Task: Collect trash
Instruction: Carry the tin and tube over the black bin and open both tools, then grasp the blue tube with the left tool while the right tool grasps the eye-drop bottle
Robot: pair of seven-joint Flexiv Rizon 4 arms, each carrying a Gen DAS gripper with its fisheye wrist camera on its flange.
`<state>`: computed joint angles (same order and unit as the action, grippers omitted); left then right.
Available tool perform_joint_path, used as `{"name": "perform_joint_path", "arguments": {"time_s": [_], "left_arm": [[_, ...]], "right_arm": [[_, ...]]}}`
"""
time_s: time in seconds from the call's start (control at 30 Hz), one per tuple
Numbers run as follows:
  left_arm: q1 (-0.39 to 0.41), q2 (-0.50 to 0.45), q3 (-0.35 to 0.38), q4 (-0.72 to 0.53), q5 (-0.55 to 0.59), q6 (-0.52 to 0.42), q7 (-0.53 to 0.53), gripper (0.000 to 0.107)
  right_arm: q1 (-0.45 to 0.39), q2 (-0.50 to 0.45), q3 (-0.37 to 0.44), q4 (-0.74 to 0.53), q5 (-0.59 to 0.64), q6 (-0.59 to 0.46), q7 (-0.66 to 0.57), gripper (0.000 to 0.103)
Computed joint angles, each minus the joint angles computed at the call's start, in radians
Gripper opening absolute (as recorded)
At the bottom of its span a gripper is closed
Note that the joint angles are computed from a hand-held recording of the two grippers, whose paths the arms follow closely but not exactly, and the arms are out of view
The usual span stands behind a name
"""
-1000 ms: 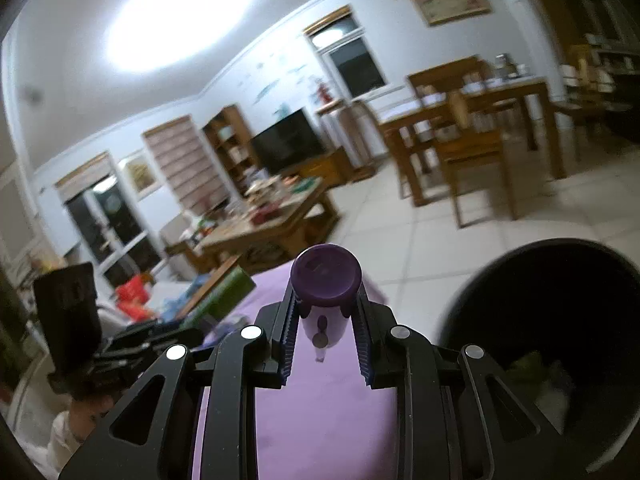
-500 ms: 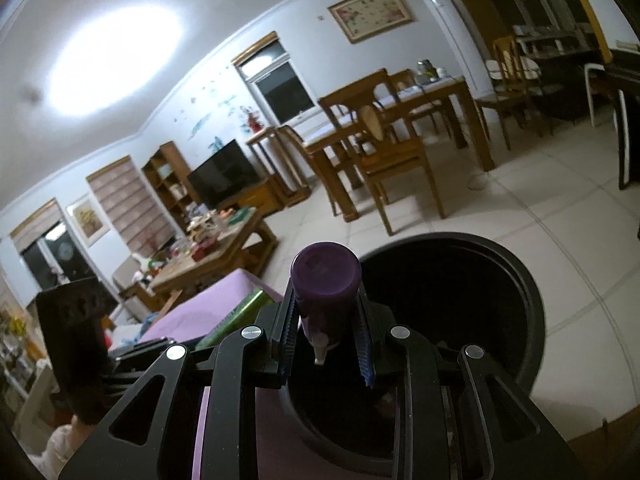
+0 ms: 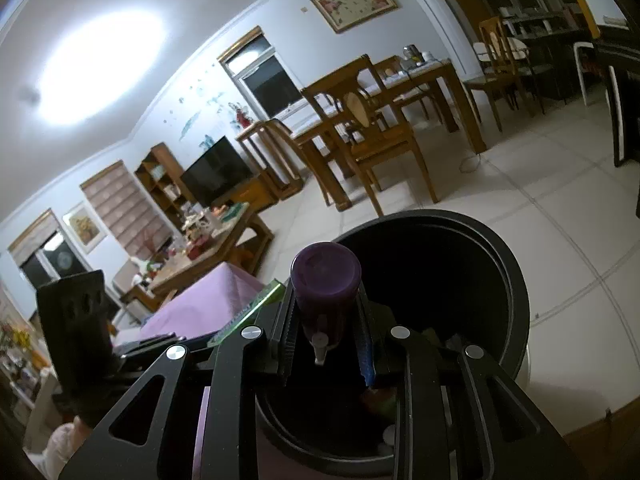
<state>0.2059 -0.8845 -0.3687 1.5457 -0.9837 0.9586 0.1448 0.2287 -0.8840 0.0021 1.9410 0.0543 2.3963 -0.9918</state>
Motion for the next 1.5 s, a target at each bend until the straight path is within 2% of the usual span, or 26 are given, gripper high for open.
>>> {"name": "perform_joint_path", "arguments": {"time_s": [0.2,0.27,0.33,0.37,0.63,0.8,0.97,1.07,1.13,1.27,1.43,1.5], "left_arm": [[-0.008,-0.002,0.017,-0.016,0.028,-0.026,-0.034,0.031],[-0.009,0.001,0.017,-0.010,0.029,-0.014,-0.032,0.032],[-0.007,0.005,0.014,-0.001,0.025,-0.003,-0.028,0.032],[-0.004,0.008,0.011,0.003,0.022,-0.001,-0.025,0.032],[0.030,0.041,0.005,0.036,-0.029,0.001,0.017,0.033],[0.060,0.051,0.021,0.039,-0.078,-0.010,0.030,0.034],[0.095,0.033,0.049,0.007,-0.120,-0.006,0.006,0.042],[0.127,0.017,0.055,-0.018,-0.153,0.023,0.014,0.042],[0.151,0.002,0.061,-0.042,-0.167,0.043,0.014,0.042],[0.187,-0.038,0.079,-0.101,-0.159,0.091,-0.013,0.043],[0.202,-0.127,0.147,-0.224,-0.014,0.144,-0.135,0.042],[0.198,-0.172,0.185,-0.289,0.058,0.147,-0.198,0.041]], "right_arm": [[-0.001,-0.005,0.002,-0.013,0.010,-0.014,0.014,0.026],[-0.001,-0.010,0.005,-0.020,0.017,-0.009,0.024,0.033],[0.016,-0.011,-0.003,-0.023,0.045,-0.005,0.023,0.048],[0.022,-0.009,-0.005,-0.022,0.052,-0.003,0.023,0.049],[0.084,-0.005,-0.021,-0.046,0.088,-0.037,-0.005,0.050],[0.117,0.001,-0.028,-0.086,0.075,-0.100,-0.023,0.050],[0.165,-0.003,-0.039,-0.163,0.046,-0.198,-0.039,0.050],[0.197,-0.017,-0.046,-0.225,0.016,-0.269,-0.046,0.050],[0.225,-0.034,-0.052,-0.279,-0.011,-0.325,-0.048,0.058],[0.252,-0.071,-0.041,-0.389,-0.098,-0.432,-0.047,0.058],[0.244,-0.157,0.037,-0.589,-0.248,-0.586,-0.031,0.058],[0.219,-0.212,0.114,-0.701,-0.326,-0.666,-0.040,0.058]]}}
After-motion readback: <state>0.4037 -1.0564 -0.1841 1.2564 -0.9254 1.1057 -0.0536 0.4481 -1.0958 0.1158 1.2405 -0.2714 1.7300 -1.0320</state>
